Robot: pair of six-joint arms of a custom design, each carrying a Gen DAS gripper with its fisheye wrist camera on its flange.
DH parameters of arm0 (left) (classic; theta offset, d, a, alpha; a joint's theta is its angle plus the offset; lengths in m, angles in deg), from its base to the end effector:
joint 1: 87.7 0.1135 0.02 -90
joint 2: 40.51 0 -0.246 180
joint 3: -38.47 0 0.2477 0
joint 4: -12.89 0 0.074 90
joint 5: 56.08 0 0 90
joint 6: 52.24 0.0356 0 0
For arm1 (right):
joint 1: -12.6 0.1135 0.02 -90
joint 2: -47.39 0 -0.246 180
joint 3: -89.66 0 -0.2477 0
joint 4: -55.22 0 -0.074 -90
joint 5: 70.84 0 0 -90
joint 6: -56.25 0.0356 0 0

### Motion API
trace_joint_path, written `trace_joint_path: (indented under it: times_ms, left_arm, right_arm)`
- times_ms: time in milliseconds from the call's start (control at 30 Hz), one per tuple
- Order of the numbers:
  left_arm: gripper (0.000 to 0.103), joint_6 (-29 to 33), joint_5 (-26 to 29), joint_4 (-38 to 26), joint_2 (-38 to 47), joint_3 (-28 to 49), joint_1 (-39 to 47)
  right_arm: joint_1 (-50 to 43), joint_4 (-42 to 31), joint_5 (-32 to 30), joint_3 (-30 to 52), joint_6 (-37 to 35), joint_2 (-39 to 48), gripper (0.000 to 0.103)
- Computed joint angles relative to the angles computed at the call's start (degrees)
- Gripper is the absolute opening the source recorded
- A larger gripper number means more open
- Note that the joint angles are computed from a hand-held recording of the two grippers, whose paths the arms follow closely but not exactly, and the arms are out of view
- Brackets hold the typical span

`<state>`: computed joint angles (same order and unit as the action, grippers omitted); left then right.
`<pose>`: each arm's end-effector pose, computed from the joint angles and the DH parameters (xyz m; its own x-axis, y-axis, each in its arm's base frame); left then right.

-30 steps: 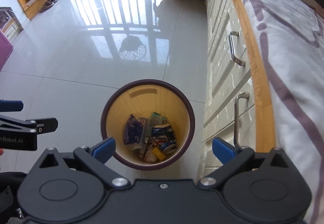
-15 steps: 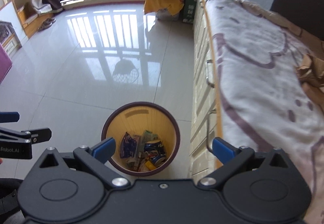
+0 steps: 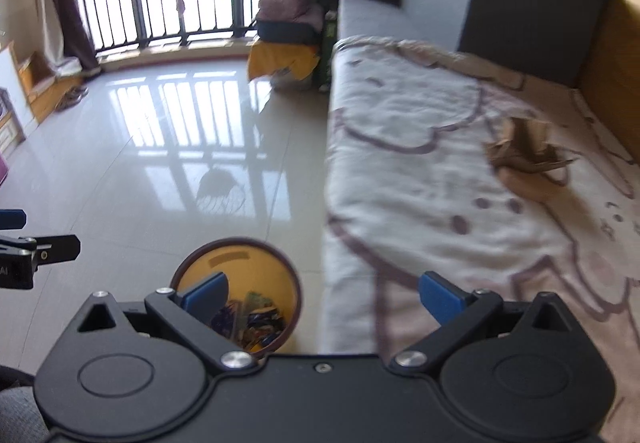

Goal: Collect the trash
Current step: 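Move both tools back over the cardboard pieces on the bench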

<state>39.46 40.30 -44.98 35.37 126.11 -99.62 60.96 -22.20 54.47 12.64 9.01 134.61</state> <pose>0.2715 -0.0614 0.3237 -0.6965 0.1772 -0.6953 0.3014 0.9516 -0.0595 0.2116 0.2071 0.3358 -0.7196 0.0244 -0.6939 0.0831 0.9952 -0.0512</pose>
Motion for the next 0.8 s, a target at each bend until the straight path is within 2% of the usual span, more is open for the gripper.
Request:
trace_joint_path:
  times_ms: [267, 500, 633, 800]
  left_arm:
    - [0.103, -5.01, -2.76, 8.44, -1.60, -2.33, -10.11]
    - [0.103, -6.32, -3.54, 16.19, 2.80, 0.12, -17.83]
    - [0.103, -6.96, -1.84, 20.50, 8.29, 4.34, -21.41]
    - [0.103, -6.47, 1.41, 24.19, 17.46, 12.54, -24.61]
  right_arm:
    - [-0.19, 1.53, 9.09, -10.54, 0.85, -12.85, 0.103]
    - [-3.86, 5.96, 15.75, -19.82, -3.61, -23.64, 0.103]
    - [-9.45, 10.32, 16.26, -25.01, -7.40, -28.31, 0.103]
    - [-20.32, 20.05, 11.24, -32.15, -14.66, -32.52, 0.103]
